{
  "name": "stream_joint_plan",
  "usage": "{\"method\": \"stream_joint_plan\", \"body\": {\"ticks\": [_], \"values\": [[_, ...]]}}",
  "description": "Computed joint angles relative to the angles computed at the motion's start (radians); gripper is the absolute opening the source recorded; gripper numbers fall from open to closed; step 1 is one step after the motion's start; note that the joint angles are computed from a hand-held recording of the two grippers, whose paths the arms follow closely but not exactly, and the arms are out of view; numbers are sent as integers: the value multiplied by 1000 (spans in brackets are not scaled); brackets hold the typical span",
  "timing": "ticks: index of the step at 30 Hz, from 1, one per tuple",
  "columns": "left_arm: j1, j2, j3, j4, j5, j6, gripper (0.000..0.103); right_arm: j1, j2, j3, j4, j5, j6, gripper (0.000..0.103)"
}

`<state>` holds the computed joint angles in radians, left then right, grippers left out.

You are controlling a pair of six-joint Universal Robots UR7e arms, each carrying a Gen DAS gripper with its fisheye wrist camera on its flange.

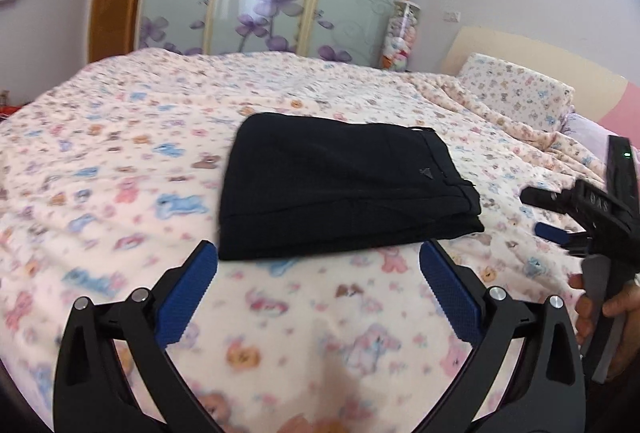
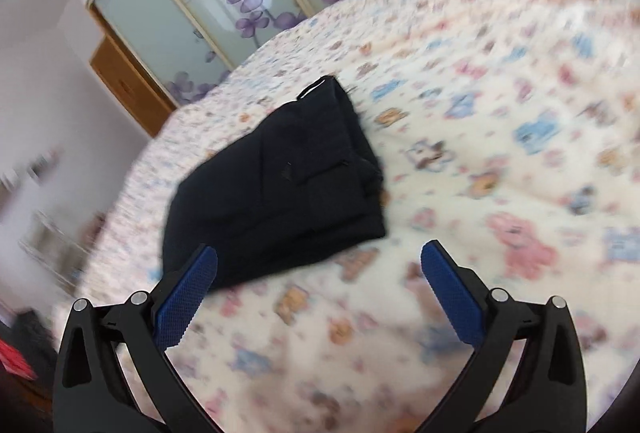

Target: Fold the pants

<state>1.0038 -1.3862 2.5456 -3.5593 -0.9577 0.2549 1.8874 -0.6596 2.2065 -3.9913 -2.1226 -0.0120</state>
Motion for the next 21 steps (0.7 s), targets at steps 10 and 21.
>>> {"method": "stream_joint_plan", "body": {"ticks": [10,21], "values": [[-7,2,47,-50,54,20,101,143,211,-92,-268,-248,-277,102],[14,18,31,-13,105,-30,101,181,294,-167,-248,-286,-343,102]]}}
